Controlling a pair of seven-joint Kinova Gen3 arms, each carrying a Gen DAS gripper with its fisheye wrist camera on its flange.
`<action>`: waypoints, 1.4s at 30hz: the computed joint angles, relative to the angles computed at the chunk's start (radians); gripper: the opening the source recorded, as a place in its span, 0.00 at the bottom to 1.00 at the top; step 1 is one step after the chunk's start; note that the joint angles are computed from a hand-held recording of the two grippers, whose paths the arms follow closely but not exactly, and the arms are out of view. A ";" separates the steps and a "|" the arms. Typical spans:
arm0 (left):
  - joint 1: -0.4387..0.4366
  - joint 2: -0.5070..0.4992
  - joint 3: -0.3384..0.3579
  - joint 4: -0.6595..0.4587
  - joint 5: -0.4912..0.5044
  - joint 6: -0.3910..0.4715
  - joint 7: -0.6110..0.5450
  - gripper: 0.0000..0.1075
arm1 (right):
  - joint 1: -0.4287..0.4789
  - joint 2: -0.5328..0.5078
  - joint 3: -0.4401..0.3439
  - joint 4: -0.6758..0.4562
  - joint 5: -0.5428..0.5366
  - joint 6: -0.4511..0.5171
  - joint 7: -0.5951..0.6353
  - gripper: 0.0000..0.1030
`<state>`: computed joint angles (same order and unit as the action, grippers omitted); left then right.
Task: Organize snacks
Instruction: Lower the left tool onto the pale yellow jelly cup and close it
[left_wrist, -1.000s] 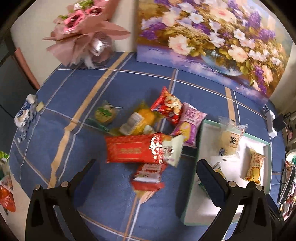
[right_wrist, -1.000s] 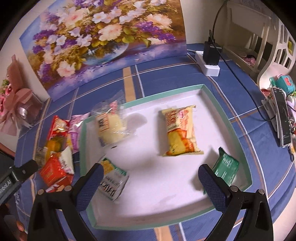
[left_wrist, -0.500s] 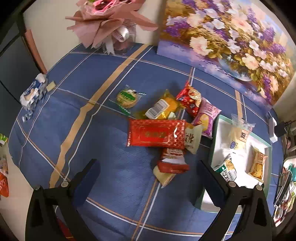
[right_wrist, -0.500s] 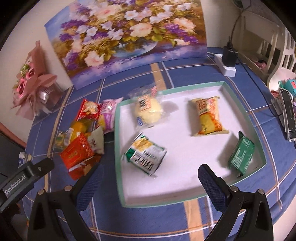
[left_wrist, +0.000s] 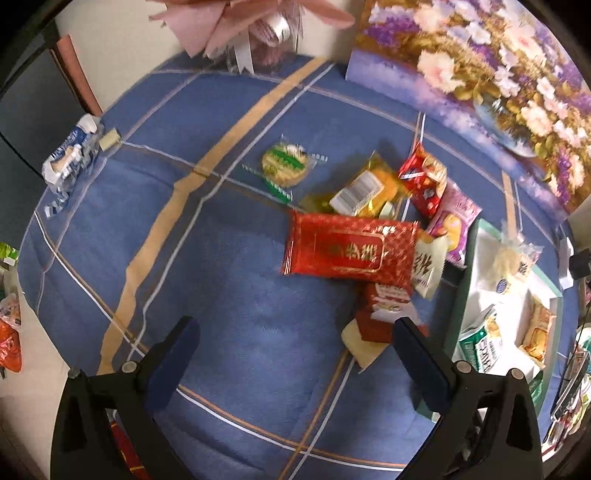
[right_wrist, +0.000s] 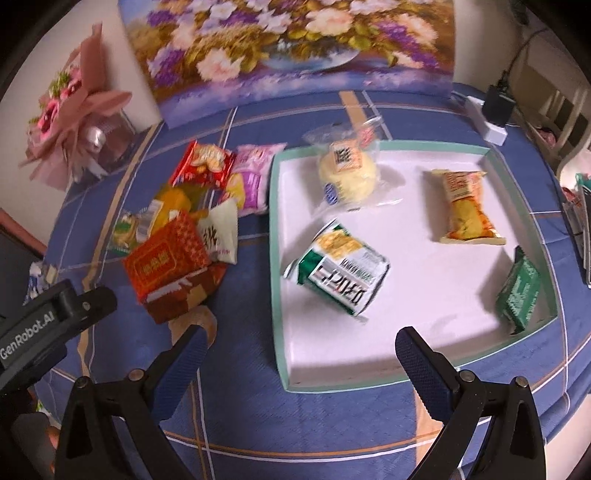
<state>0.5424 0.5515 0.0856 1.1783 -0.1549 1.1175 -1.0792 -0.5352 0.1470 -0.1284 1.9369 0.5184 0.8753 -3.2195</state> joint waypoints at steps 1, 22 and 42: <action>-0.005 0.012 0.004 -0.011 0.008 0.016 -0.005 0.96 | 0.005 0.008 0.000 -0.003 -0.010 -0.006 0.012 1.00; -0.097 0.088 0.052 -0.062 0.190 0.068 -0.115 0.96 | 0.022 0.059 0.050 -0.017 -0.102 -0.025 0.099 1.00; -0.026 0.146 0.064 -0.142 0.220 0.114 -0.238 0.89 | 0.072 0.048 0.040 -0.001 -0.158 -0.001 0.124 1.00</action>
<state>0.5165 0.6974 0.1497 1.0361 0.0648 1.2317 -1.3171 -0.4628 0.1946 -0.0882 1.9361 0.3608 0.8740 -3.0954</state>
